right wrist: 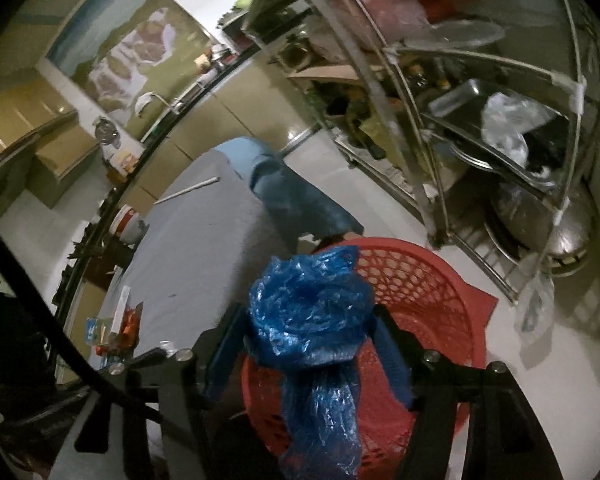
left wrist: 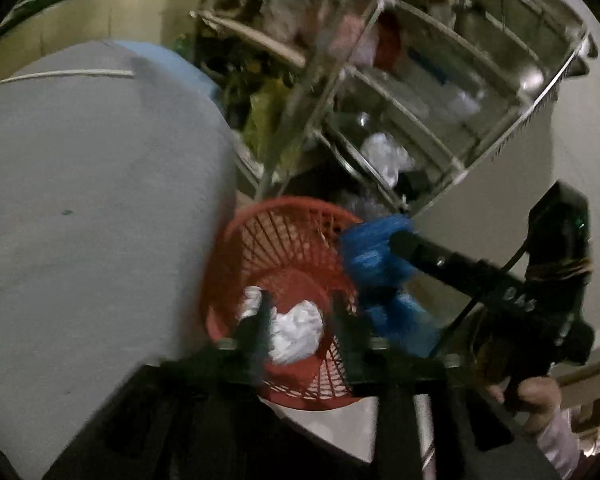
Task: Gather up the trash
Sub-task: 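Carry both items to the red basket and open both tools to drop them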
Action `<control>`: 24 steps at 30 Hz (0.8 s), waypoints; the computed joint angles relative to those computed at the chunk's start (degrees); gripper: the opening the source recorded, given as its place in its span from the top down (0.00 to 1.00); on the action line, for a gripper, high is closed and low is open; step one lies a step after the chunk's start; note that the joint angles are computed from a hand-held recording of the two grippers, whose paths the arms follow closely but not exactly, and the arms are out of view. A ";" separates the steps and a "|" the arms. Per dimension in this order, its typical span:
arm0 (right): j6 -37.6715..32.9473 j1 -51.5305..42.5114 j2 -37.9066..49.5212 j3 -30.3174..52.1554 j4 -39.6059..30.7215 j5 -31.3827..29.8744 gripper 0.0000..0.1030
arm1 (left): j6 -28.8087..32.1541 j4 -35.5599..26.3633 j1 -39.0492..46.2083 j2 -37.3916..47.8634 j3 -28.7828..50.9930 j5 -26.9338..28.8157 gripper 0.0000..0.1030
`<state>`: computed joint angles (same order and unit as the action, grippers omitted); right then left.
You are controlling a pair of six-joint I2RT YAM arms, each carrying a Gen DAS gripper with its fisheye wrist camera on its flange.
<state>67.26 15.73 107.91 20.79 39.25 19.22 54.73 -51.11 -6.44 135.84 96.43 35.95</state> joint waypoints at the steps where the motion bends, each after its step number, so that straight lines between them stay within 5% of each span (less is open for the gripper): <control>1: 0.30 -0.44 0.23 -0.65 1.18 -0.66 0.33 | -0.09 1.50 0.02 -0.87 -1.65 0.14 0.52; 3: 0.97 -0.55 0.20 -2.15 3.51 -0.56 0.33 | -0.34 4.68 0.13 -2.51 -4.54 0.04 0.42; 12: 0.46 1.48 -2.14 -2.14 3.94 3.65 0.29 | -2.76 8.77 6.45 -0.68 -0.86 -2.11 0.40; 24: -5.81 6.81 4.86 16.00 -4.89 -0.34 0.29 | -9.48 18.76 26.69 4.52 8.96 -4.97 0.37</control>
<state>61.45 22.55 112.77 36.79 34.36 18.88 45.25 -32.35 20.25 140.35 105.39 30.98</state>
